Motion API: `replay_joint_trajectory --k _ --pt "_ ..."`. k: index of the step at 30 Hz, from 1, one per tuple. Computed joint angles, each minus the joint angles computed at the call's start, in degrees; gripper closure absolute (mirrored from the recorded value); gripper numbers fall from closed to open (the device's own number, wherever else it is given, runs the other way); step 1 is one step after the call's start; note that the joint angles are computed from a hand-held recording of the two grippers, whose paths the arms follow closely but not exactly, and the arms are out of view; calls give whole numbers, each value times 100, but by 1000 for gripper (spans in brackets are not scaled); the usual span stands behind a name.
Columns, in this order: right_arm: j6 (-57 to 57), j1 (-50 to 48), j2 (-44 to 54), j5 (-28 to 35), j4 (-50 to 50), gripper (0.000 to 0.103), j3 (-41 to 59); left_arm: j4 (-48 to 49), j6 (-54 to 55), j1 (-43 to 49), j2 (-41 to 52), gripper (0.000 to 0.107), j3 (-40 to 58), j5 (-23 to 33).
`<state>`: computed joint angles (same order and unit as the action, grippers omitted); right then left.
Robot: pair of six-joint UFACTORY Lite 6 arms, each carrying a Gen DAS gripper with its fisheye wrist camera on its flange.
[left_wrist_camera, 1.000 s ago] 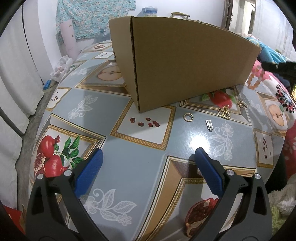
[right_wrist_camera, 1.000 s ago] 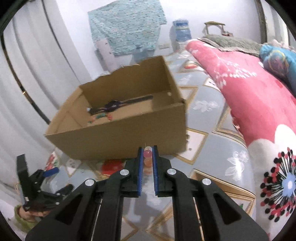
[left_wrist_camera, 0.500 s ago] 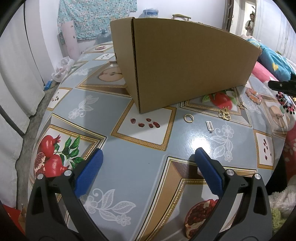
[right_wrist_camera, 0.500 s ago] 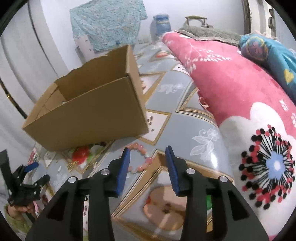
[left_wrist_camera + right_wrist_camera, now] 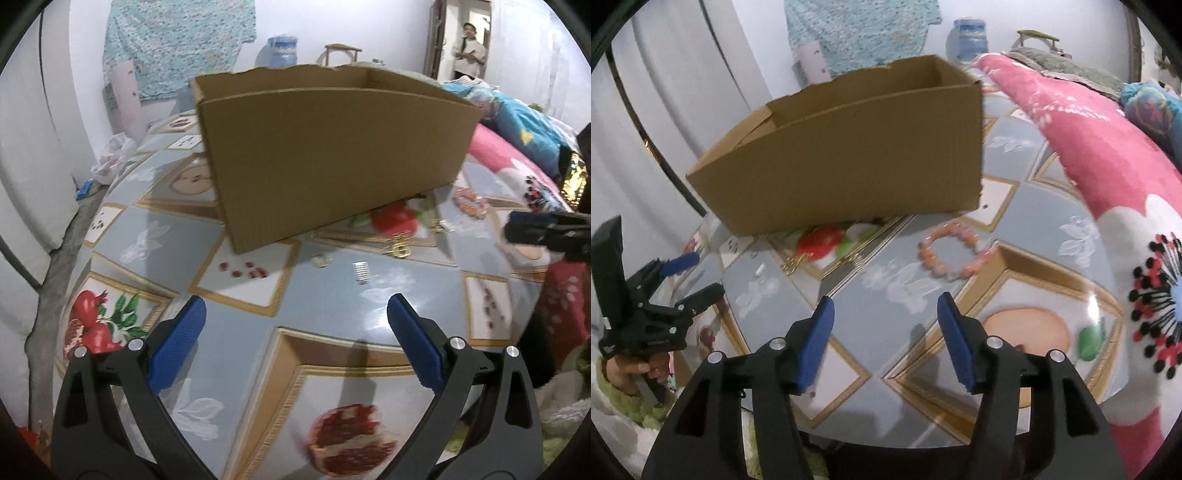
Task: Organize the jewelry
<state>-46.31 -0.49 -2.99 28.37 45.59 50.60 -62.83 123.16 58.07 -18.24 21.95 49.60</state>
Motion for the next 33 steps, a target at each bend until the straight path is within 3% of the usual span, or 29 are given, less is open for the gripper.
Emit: replay_joint_trajectory --k 8,16,27,33 --pt "296 214 -88 -104 -263 46 -161 283 -38 344 -618 13 -346 847" --pt "-31 269 -42 -193 243 46 -360 427 -75 232 -922 37 -503 1081" --pt "-219 339 185 -179 429 46 -209 -211 -464 -1154 -229 76 -291 -70" --pt "-275 333 253 -172 501 46 -176 -225 -786 -1622 187 88 -59 -645"
